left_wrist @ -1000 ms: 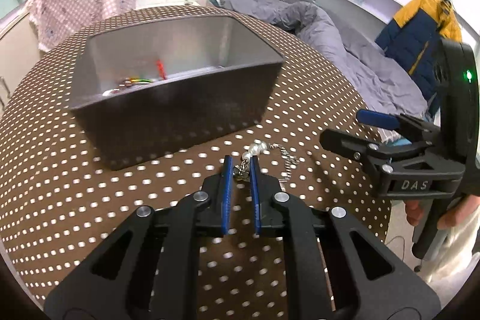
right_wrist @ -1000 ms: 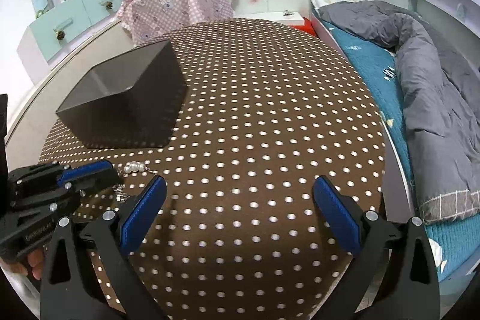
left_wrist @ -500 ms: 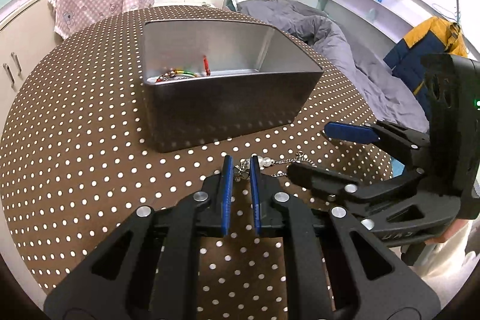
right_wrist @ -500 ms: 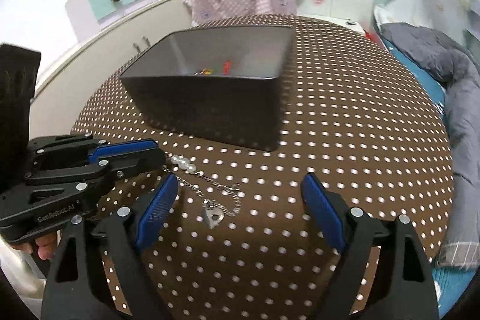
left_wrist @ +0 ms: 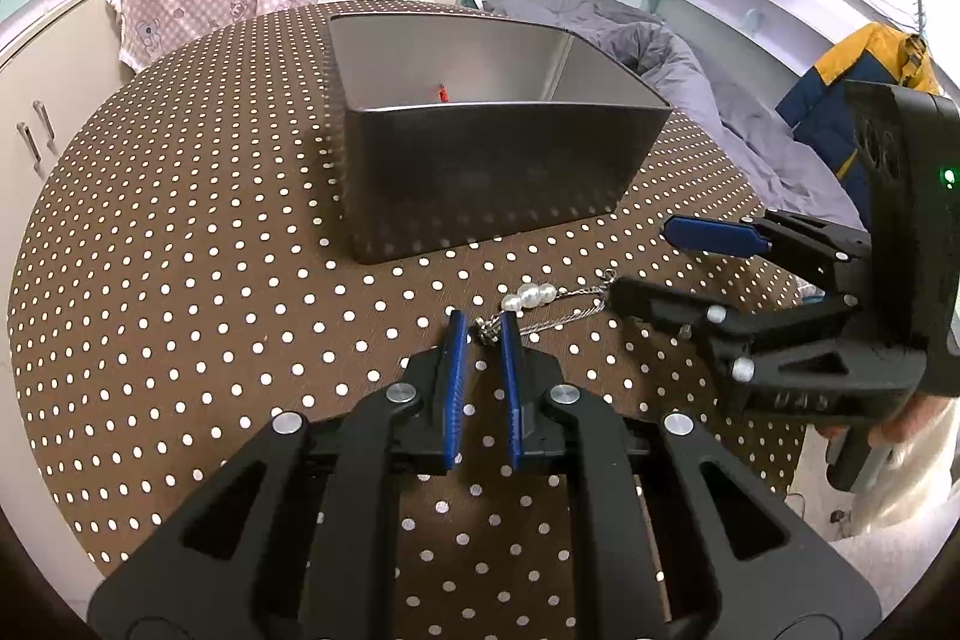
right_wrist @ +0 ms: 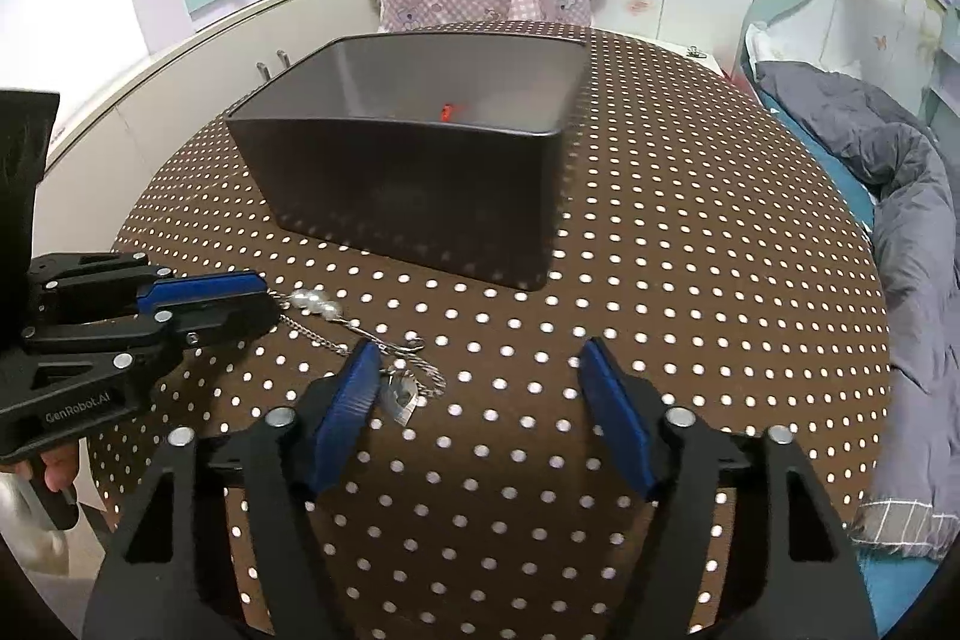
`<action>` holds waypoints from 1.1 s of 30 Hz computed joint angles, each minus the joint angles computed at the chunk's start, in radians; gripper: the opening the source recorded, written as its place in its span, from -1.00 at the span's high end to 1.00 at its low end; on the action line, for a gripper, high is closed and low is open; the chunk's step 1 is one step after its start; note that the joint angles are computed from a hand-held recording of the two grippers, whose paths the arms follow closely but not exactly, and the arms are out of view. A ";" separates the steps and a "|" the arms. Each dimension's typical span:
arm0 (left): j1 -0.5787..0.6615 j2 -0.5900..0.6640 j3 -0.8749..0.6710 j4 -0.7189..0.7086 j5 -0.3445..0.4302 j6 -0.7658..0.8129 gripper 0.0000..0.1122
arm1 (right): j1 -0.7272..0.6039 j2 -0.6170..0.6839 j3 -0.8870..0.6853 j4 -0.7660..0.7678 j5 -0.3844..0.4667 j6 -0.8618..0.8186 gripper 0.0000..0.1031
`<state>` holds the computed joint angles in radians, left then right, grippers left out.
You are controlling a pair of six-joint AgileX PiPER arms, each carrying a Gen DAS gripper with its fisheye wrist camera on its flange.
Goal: Organize jewelry
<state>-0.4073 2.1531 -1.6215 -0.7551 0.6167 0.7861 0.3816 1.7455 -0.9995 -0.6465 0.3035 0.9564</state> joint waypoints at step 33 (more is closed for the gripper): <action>-0.057 0.013 -0.041 0.015 -0.011 0.090 0.78 | -0.049 -0.036 0.023 0.073 0.026 -0.060 -0.02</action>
